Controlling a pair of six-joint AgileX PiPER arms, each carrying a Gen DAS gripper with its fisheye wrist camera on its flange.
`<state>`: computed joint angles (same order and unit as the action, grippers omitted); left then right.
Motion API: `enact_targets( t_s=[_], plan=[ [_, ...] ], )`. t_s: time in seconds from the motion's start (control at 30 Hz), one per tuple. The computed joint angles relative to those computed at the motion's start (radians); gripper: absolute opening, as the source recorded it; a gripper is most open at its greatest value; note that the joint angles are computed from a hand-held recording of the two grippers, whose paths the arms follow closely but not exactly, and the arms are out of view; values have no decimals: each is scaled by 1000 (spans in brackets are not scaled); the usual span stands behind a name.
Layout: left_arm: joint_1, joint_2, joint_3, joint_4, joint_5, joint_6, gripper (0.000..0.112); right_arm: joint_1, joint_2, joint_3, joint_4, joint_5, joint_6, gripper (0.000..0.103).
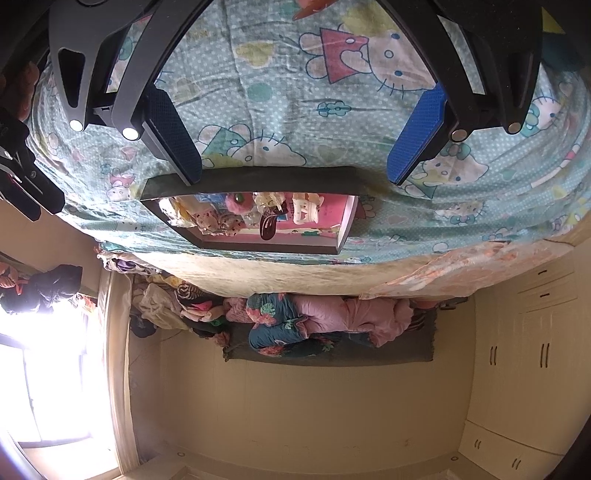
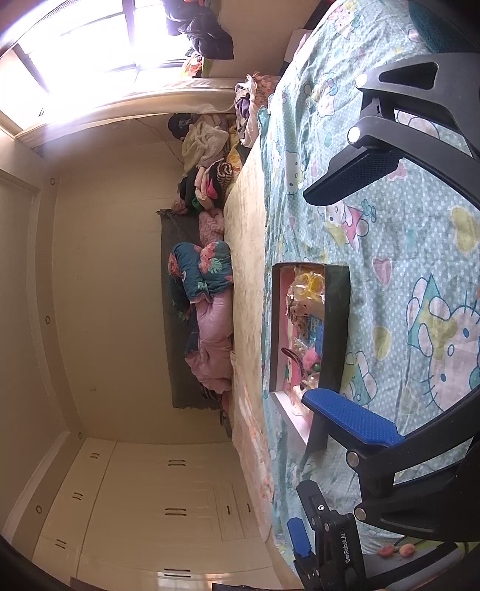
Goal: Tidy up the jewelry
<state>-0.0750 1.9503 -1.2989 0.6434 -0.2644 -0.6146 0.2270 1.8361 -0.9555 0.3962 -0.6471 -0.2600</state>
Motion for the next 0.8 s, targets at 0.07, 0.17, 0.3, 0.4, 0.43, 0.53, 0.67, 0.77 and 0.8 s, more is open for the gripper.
enact_targets(
  t_s=[0.07,0.17,0.3,0.4,0.43,0.53,0.67,0.77,0.8],
  plan=[
    [0,1,-2,11,-1,-12,92,-1,0,-1,-3,3,2,97],
    [1,1,-2,14,-1,-14,92,0,0,-1,-2,3,2,97],
    [2,1,-2,17,-2,-16,92,1,-1,-2,-3,7,5,97],
    [0,0,0,11,-1,-10,92,0,-2,-3,-4,10,6,97],
    [0,0,-1,18,0,-18,92,0,-3,-3,-3,10,6,97],
    [1,1,-1,17,-1,-17,92,-1,-2,-4,-8,14,8,97],
    [0,0,-1,18,0,-18,92,1,-3,-3,-9,16,7,97],
    [0,1,-3,18,1,-17,92,1,-4,-2,-8,18,7,97],
    [0,1,-2,18,1,-18,92,1,-4,-2,-6,20,5,97]
  ],
)
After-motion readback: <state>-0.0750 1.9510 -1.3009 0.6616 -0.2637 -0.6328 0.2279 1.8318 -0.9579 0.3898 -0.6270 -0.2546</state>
